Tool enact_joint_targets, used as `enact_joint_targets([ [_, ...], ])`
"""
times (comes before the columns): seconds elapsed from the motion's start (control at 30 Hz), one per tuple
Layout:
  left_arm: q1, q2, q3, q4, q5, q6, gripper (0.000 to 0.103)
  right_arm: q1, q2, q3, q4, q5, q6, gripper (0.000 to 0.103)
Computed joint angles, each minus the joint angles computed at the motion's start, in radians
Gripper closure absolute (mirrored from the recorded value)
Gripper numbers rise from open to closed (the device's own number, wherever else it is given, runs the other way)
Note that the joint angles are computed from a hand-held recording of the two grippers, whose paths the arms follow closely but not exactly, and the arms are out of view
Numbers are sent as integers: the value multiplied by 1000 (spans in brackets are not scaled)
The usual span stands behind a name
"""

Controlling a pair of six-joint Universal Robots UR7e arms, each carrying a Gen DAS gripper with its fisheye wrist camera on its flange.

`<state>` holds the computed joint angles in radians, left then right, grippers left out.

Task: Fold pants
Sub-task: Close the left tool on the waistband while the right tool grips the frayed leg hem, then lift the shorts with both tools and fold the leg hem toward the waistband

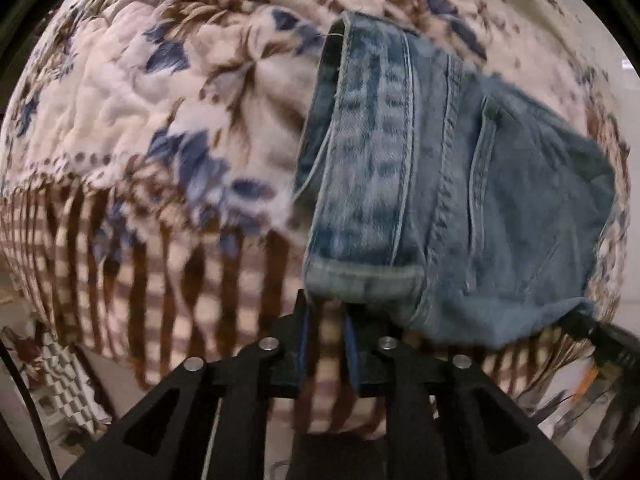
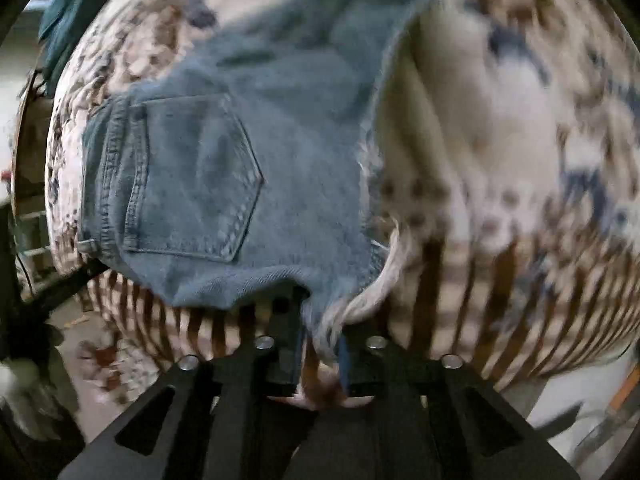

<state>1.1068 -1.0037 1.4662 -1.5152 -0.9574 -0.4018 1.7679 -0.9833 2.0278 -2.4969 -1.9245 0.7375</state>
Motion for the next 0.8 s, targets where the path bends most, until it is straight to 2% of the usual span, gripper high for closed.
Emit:
enact_joint_targets([
  [0.03,-2,-20,13,-1,-10,0,86,-5,-24,20,4,19,37,56],
  [0.07,-6,-35,24,5,-8,-6,84,-3,-39,29,9,18,59,23],
  [0.1,-10,-63,39,16,-7,-21,75,0,-62,47,0,17,78,15],
  [0.13,-10,-78,45,25,-13,-33,71,7,-89,63,-6,14,99,14],
  [0.27,19,-65,-39,62,-75,-120,71,23,-152,60,29,-8,160,14],
  [0.37,57,29,-169,-25,-140,-107,67,-10,-168,56,-76,-9,128,14],
  [0.4,74,91,-242,-52,-167,-92,66,-30,-162,43,-104,-12,116,14],
  [0.53,112,266,-444,-78,-255,-33,66,-123,-134,-5,-201,-7,74,14],
  [0.6,117,332,-517,-52,-258,-7,66,-169,-119,-15,-248,22,59,24],
  [0.63,120,372,-566,-23,-265,10,66,-189,-112,-21,-274,40,53,50],
  [0.67,121,405,-602,8,-245,16,66,-205,-100,-26,-304,58,45,80],
  [0.7,121,433,-628,19,-216,28,66,-205,-99,-30,-322,37,53,86],
  [0.8,113,420,-582,-35,-158,86,75,-207,-76,-49,-378,4,40,89],
])
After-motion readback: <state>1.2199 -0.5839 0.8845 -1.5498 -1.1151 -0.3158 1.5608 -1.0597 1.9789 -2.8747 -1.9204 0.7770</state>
